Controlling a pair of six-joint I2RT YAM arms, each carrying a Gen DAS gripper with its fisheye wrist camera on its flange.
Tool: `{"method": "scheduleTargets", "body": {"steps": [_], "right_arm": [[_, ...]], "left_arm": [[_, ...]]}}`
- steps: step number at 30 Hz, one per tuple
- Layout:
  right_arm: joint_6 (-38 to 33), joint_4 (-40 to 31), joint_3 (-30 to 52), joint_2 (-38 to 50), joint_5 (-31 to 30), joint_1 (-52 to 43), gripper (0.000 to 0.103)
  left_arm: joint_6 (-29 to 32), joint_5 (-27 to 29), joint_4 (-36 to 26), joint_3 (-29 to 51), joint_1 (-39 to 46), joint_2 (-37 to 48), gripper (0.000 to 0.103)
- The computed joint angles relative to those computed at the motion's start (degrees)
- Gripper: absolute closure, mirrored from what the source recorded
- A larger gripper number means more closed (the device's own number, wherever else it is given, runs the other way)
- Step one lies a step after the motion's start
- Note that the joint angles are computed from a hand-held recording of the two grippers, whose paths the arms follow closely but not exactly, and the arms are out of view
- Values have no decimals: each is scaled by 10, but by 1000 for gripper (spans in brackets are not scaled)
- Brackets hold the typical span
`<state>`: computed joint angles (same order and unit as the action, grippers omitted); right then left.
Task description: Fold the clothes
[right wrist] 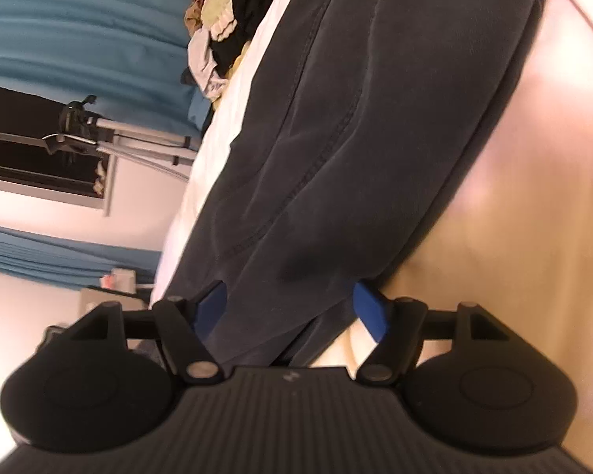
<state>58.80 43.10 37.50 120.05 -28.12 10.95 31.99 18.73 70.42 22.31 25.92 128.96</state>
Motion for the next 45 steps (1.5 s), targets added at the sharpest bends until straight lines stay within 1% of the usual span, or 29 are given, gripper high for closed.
{"method": "scheduleTargets", "body": {"steps": [1,3,4,6,7,8,10,11,12,13,16,17,18,19,21,22,25,26,28,29,31,32,33,34,35,36,38,41,45], "right_arm": [[4,6,0,2,10,4,31],[11,13,-3,3,38,12,36],[15,19,-6,3,54,14,38],[38,49,-11,16,78,16,46],[47,65,-13,23,88,16,47],[50,80,-14,29,94,14,47],[46,93,-15,31,114,18,52],[40,99,-16,30,126,20,65],[35,105,-21,26,138,23,85],[35,122,-33,20,153,27,92],[34,200,-73,11,186,32,94],[30,205,-82,3,195,37,94],[27,194,-83,-1,198,37,95],[24,177,-82,-4,200,37,95],[28,114,-66,-4,196,33,94],[34,92,-58,3,191,31,94],[28,75,-55,2,188,31,93],[23,74,-59,-5,190,33,89],[27,73,-72,-26,189,33,87],[37,72,-76,-37,180,28,82],[71,117,-113,-62,156,10,70],[87,150,-133,-71,143,-4,62],[101,177,-144,-76,134,-17,54],[110,204,-154,-74,126,-33,51],[119,225,-162,-72,121,-50,45],[126,233,-170,-73,122,-69,35],[135,228,-179,-72,132,-109,24],[145,209,-167,-51,115,-165,23],[158,178,-119,15,95,-195,19]], "left_arm": [[1,-12,2,8,-4,12,35],[-4,-20,13,18,-6,31,45],[-11,-19,18,20,-5,35,49],[-17,-7,27,16,-1,33,71],[-13,-1,33,13,-1,32,77],[3,0,44,9,-5,32,87],[13,4,48,1,-6,26,91],[6,12,35,0,-1,16,92],[3,21,25,-1,6,7,93],[0,32,15,-2,13,-2,93],[-14,82,-13,-18,45,-39,94],[-15,96,-23,-24,55,-51,94],[-13,106,-32,-30,63,-60,94],[-2,103,-40,-32,63,-65,94],[1,89,-103,-15,54,-75,94],[-6,85,-121,-4,53,-69,93],[-15,77,-137,22,49,-45,90],[-21,81,-141,27,50,-43,90],[-30,90,-149,30,55,-44,88],[-32,94,-153,29,57,-47,85],[-37,103,-149,20,63,-51,64],[-40,107,-146,15,66,-53,38],[-44,112,-137,9,69,-53,22],[-48,122,-117,-1,71,-52,19],[-49,133,-113,-7,74,-55,19],[-52,142,-121,-8,75,-60,19],[-69,166,-130,-6,80,-64,17],[-95,190,-119,-5,81,-62,15],[-124,198,-90,-5,75,-50,14]]}}
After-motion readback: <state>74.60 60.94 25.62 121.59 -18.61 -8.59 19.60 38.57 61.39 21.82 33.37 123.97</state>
